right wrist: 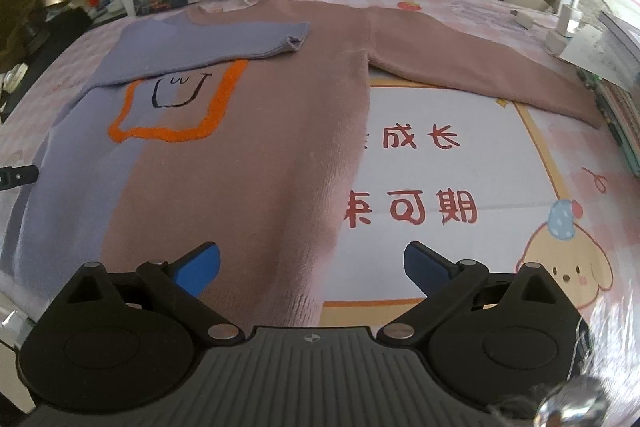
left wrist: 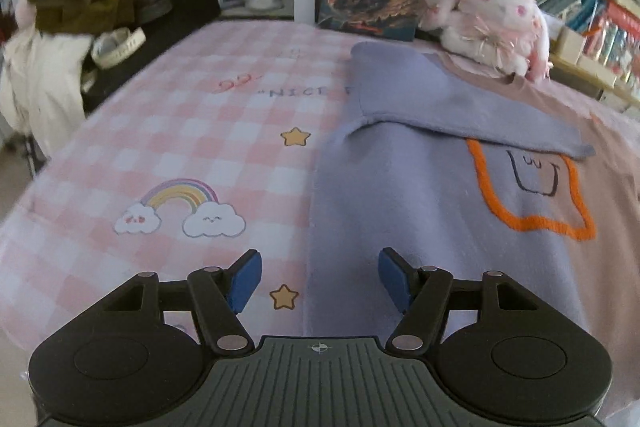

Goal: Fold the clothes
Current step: 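Open the left gripper and smooth the folded lavender sleeve flat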

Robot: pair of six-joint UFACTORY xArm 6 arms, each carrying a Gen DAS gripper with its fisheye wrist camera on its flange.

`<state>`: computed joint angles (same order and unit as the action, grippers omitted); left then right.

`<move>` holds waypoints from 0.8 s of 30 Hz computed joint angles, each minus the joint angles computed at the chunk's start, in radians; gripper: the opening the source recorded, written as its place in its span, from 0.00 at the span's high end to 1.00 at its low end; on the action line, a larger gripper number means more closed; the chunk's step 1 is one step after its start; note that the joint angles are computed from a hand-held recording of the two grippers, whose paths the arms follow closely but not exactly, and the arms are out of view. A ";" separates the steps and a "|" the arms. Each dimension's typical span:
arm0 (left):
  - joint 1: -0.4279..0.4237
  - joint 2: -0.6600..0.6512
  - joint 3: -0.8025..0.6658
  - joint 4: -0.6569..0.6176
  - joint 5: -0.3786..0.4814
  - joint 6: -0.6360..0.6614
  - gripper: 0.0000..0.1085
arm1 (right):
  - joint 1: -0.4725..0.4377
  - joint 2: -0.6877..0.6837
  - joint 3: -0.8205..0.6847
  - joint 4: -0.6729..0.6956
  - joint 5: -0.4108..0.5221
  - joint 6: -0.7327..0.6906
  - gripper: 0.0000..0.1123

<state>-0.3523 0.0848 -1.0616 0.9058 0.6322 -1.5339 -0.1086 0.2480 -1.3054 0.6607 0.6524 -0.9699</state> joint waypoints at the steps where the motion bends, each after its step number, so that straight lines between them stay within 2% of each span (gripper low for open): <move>1: 0.014 -0.002 0.010 -0.013 -0.030 0.013 0.39 | 0.004 -0.007 0.012 -0.010 -0.018 0.012 0.23; 2: 0.022 -0.003 0.019 -0.012 -0.053 0.022 0.40 | 0.008 -0.013 0.024 -0.021 -0.034 0.026 0.33; 5: 0.038 0.002 0.025 -0.020 -0.101 0.072 0.44 | 0.017 -0.027 0.055 -0.049 -0.064 0.076 0.49; 6: 0.042 -0.001 0.031 -0.011 -0.117 0.073 0.51 | 0.020 -0.033 0.067 -0.054 -0.074 0.089 0.50; 8: 0.051 -0.005 0.041 0.007 -0.148 0.067 0.80 | 0.027 -0.050 0.097 -0.054 -0.102 0.107 0.55; 11: 0.073 -0.015 0.062 0.026 -0.191 -0.010 0.96 | 0.031 -0.072 0.127 -0.032 -0.117 0.126 0.66; 13: 0.092 -0.027 0.082 0.034 -0.224 -0.040 0.97 | 0.035 -0.084 0.140 -0.023 -0.117 0.129 0.73; 16: 0.111 -0.055 0.109 0.069 -0.219 -0.071 0.97 | 0.043 -0.094 0.149 -0.011 -0.108 0.137 0.86; 21: 0.145 -0.091 0.136 0.096 -0.195 -0.022 0.97 | 0.077 -0.113 0.164 0.009 -0.078 0.094 0.88; 24: 0.172 -0.092 0.145 0.078 -0.216 0.025 0.97 | 0.114 -0.123 0.182 0.009 -0.107 0.066 0.88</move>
<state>-0.1799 -0.0075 -0.9161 0.9841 0.4159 -1.5089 0.0050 0.1251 -1.1238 0.6695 0.5449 -0.9035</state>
